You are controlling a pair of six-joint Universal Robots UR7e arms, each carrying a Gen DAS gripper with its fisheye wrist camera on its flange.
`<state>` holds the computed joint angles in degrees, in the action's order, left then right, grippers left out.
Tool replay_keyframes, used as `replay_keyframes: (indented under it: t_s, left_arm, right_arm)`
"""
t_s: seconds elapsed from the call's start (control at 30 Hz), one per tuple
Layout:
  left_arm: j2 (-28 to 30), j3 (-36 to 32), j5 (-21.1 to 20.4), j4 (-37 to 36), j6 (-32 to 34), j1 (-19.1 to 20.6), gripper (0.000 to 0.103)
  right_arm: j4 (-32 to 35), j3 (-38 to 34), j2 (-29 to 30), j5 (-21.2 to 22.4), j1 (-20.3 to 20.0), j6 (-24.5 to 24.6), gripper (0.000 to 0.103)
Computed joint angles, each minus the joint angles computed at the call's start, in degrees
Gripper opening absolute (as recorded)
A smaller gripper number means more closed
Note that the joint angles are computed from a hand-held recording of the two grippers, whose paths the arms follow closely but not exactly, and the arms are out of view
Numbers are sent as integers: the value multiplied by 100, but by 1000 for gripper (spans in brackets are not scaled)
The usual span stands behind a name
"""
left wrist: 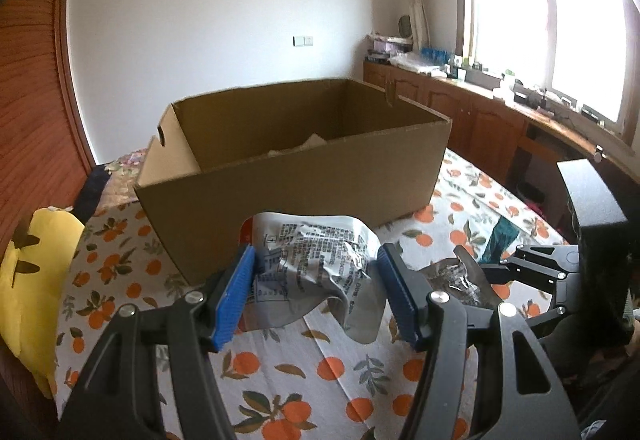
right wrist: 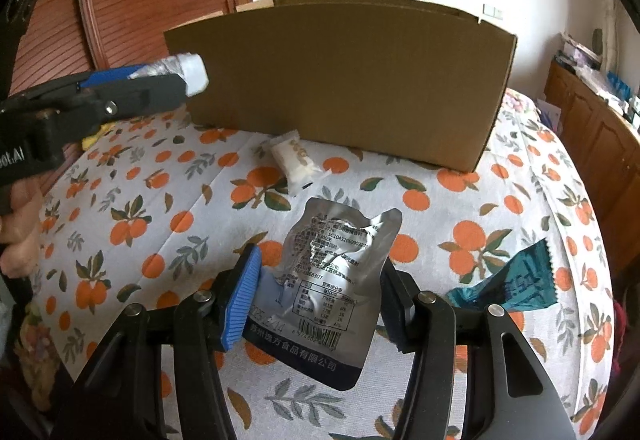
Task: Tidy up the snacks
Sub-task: 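Carry both silver pouches over the box and open both tools to drop them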
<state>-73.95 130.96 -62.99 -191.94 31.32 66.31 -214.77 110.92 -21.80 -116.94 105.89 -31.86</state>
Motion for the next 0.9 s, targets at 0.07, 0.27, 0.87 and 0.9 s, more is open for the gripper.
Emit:
replay_keyframes:
  t_s: [0.07, 0.27, 0.87, 0.9]
  left_arm:
    - [-39, -43, -79, 4, -7, 6, 62]
    - [1, -386, -371, 88, -10, 106, 62]
    - [937, -2264, -957, 252, 195, 544, 63]
    - [980, -2331, -980, 238, 200, 580, 63]
  right_arm:
    - [35, 26, -95, 58, -5, 41, 56]
    - [10, 33, -418, 207, 103, -50, 56]
    - [905, -1453, -608, 646, 373, -685, 56]
    - [973, -1562, -577, 670, 358, -695, 56]
